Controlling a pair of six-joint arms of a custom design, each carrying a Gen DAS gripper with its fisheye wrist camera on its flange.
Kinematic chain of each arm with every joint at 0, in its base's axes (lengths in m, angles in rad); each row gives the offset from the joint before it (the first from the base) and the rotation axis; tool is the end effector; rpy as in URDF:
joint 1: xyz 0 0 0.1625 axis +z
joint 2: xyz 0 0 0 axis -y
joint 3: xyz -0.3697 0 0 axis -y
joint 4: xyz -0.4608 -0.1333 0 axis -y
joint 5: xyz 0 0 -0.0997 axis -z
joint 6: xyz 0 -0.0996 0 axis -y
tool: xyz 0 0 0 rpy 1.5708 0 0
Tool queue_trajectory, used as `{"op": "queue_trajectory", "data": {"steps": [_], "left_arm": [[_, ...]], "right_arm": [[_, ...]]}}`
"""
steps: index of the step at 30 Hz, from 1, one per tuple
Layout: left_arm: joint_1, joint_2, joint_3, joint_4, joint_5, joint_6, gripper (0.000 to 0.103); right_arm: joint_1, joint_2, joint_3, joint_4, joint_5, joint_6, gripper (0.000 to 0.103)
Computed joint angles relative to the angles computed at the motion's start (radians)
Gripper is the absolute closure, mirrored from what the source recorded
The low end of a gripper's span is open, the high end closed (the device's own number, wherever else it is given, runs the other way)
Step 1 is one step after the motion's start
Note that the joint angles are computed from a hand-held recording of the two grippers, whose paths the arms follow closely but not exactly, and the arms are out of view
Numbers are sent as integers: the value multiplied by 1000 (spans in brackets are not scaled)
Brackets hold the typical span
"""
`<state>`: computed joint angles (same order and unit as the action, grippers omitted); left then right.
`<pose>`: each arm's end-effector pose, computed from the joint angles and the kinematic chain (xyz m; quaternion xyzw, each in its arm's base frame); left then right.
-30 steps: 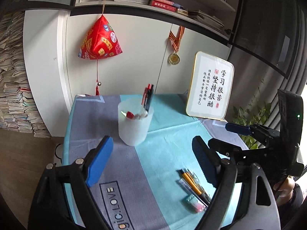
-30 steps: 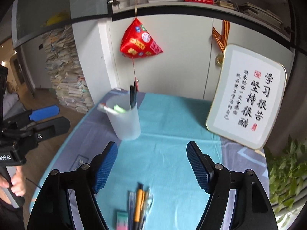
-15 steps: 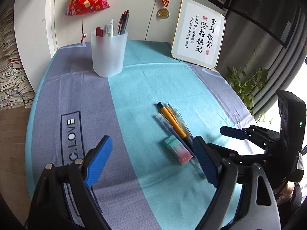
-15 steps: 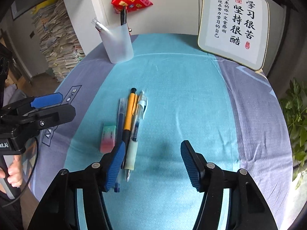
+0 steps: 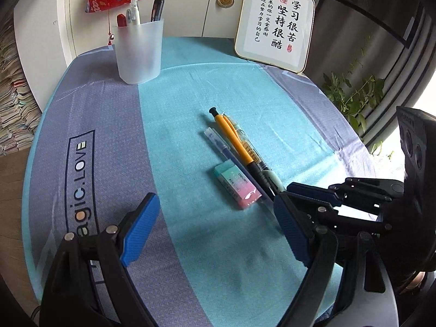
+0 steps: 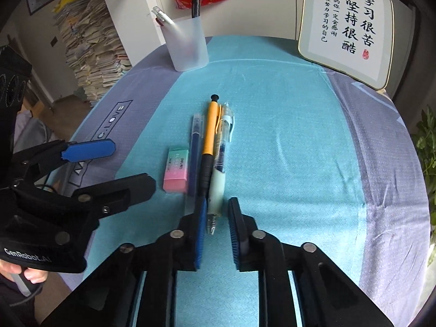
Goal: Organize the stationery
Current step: 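Reach the right tool to the clear pen and close on it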
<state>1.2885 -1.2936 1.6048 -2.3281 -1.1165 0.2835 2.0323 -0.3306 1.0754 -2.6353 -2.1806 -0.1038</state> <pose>-0.0162 -0.6912 0.3393 0.2174 0.9263 -0.2154 0.2198 0.4284 -0.6902 -0.0760 0.2168 -0.9177 0.2021 0.2646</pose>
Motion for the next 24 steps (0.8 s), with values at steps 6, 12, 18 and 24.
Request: {"op": "queue_trajectory", "data": {"steps": [6, 12, 18, 24], "left_arm": [[0, -6, 8, -10, 1, -2, 18], [6, -3, 3, 7, 4, -21, 18], [7, 10, -5, 25, 8, -36, 18], [3, 22, -12, 46, 5, -78, 18]], "right_arm": [[-29, -48, 55, -4, 109, 66, 90], [-35, -78, 98, -19, 127, 79, 90], [-36, -87, 109, -15, 126, 83, 90], [1, -19, 46, -41, -15, 7, 91]]}}
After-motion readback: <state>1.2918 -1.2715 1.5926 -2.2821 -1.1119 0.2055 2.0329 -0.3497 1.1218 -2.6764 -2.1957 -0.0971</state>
